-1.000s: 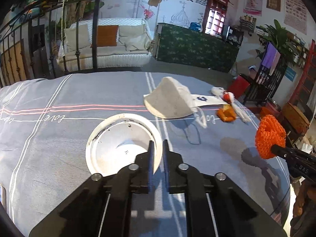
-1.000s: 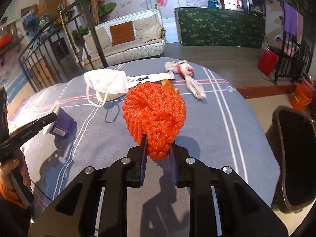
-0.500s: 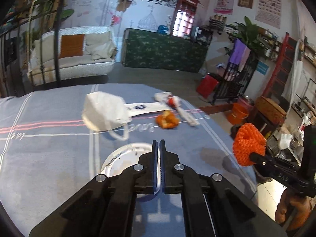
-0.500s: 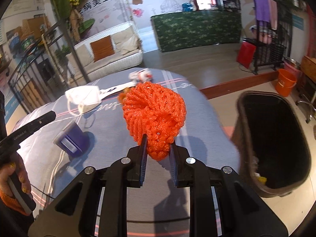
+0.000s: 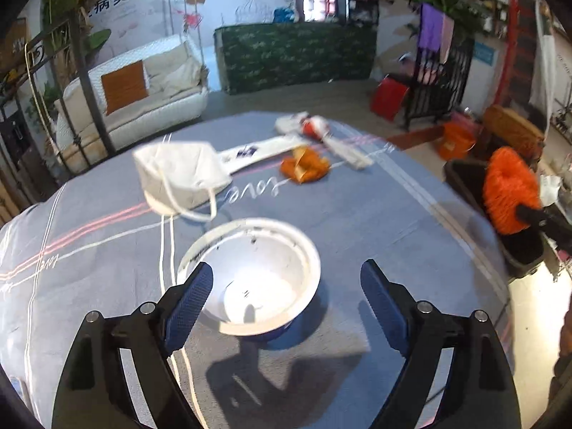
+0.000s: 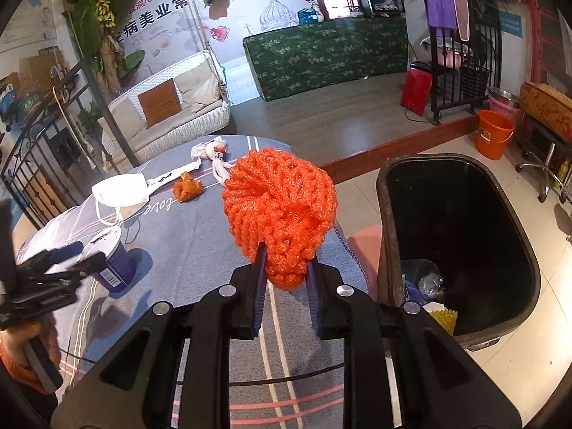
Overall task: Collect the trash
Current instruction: 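Release the orange mesh into the bin with the right gripper while the left lifts the cup, then drop the purple cup into the bin by opening the left gripper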
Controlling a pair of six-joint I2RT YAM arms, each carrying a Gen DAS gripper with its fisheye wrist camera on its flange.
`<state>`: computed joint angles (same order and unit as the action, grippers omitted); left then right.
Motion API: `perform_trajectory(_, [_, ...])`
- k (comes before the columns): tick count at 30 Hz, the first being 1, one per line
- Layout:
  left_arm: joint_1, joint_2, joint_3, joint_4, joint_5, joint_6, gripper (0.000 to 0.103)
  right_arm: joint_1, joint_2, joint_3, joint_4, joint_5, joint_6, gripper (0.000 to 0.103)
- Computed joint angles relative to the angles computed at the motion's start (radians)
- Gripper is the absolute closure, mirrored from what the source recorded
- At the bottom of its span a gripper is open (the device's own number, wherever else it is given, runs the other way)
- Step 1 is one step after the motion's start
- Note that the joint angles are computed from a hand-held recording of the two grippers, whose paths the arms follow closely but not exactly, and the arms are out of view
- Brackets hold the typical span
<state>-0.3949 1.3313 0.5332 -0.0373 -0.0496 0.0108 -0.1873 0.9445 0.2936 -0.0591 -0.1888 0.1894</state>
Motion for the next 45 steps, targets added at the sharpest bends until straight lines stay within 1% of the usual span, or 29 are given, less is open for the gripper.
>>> perform_trajectory(1, [0.005, 0.051, 0.019, -0.002, 0.007, 0.015, 0.032, 0.003, -0.01, -0.002, -0.004, 0.002, 0.0, 0.082])
perform_trajectory(2, [0.002, 0.096, 0.037, -0.007, 0.007, 0.031, 0.04, 0.003, -0.017, -0.003, -0.005, 0.002, -0.001, 0.082])
perform_trajectory(4, [-0.016, 0.149, 0.061, -0.026, -0.009, 0.048, 0.067, 0.0, -0.028, -0.007, -0.011, 0.001, -0.002, 0.082])
perform_trajectory(5, [-0.026, 0.175, 0.074, -0.036, -0.018, 0.051, 0.075, -0.018, -0.037, -0.014, -0.016, -0.012, -0.013, 0.082])
perform_trajectory(6, [-0.039, 0.178, 0.072, -0.041, -0.035, 0.048, 0.09, -0.034, -0.041, -0.016, -0.021, -0.018, -0.018, 0.082])
perform_trajectory(8, [-0.065, 0.173, 0.06, -0.035, -0.064, 0.052, 0.09, -0.072, -0.056, -0.024, -0.031, -0.041, -0.03, 0.082])
perform_trajectory(9, [-0.073, 0.16, 0.051, -0.026, -0.062, 0.05, 0.092, -0.098, -0.061, -0.029, -0.034, -0.055, -0.039, 0.082])
perform_trajectory(10, [-0.075, 0.141, 0.045, -0.027, -0.044, 0.039, 0.094, -0.114, -0.065, -0.032, -0.037, -0.063, -0.046, 0.082])
perform_trajectory(13, [-0.103, 0.089, 0.044, -0.031, 0.013, -0.006, 0.094, -0.176, -0.065, -0.039, -0.038, -0.089, -0.077, 0.082])
perform_trajectory(15, [-0.148, 0.057, 0.048, -0.021, 0.023, -0.036, 0.094, -0.223, -0.064, -0.04, -0.043, -0.109, -0.099, 0.082])
perform_trajectory(18, [-0.231, 0.051, 0.08, 0.002, 0.019, -0.071, 0.094, -0.306, -0.064, -0.034, -0.053, -0.14, -0.134, 0.082])
perform_trajectory(21, [-0.301, 0.069, 0.117, 0.047, 0.056, -0.111, 0.094, -0.411, -0.036, -0.023, -0.048, -0.174, -0.182, 0.082])
perform_trajectory(23, [-0.346, 0.088, 0.138, 0.076, 0.066, -0.13, 0.094, -0.463, 0.012, -0.015, -0.019, -0.179, -0.207, 0.082])
perform_trajectory(25, [-0.405, 0.131, 0.174, 0.116, 0.056, -0.147, 0.094, -0.504, 0.078, -0.004, 0.022, -0.176, -0.222, 0.082])
perform_trajectory(27, [-0.445, 0.178, 0.21, 0.138, 0.068, -0.156, 0.094, -0.549, 0.169, 0.012, 0.078, -0.177, -0.243, 0.082])
perform_trajectory(30, [-0.496, 0.258, 0.277, 0.151, 0.096, -0.183, 0.094, -0.591, 0.336, 0.038, 0.193, -0.146, -0.255, 0.081])
perform_trajectory(32, [-0.527, 0.301, 0.313, 0.158, 0.098, -0.183, 0.094, -0.596, 0.43, 0.056, 0.253, -0.12, -0.249, 0.071])
perform_trajectory(33, [-0.547, 0.316, 0.326, 0.164, 0.09, -0.179, 0.094, -0.603, 0.478, 0.063, 0.285, -0.114, -0.247, 0.058])
perform_trajectory(34, [-0.564, 0.341, 0.348, 0.17, 0.082, -0.178, 0.094, -0.604, 0.511, 0.072, 0.304, -0.105, -0.245, 0.038])
perform_trajectory(35, [-0.571, 0.35, 0.354, 0.174, 0.085, -0.176, 0.094, -0.601, 0.543, 0.076, 0.326, -0.082, -0.242, 0.032])
perform_trajectory(37, [-0.592, 0.388, 0.392, 0.176, 0.094, -0.18, 0.094, -0.614, 0.565, 0.055, 0.377, -0.069, -0.24, 0.032])
perform_trajectory(40, [-0.603, 0.427, 0.437, 0.163, 0.108, -0.183, 0.094, -0.66, 0.562, 0.028, 0.401, -0.101, -0.252, 0.032])
perform_trajectory(42, [-0.608, 0.466, 0.481, 0.152, 0.131, -0.192, 0.094, -0.696, 0.535, 0.006, 0.397, -0.124, -0.261, 0.032])
perform_trajectory(45, [-0.624, 0.531, 0.552, 0.129, 0.141, -0.204, 0.094, -0.75, 0.491, -0.019, 0.378, -0.153, -0.286, 0.032])
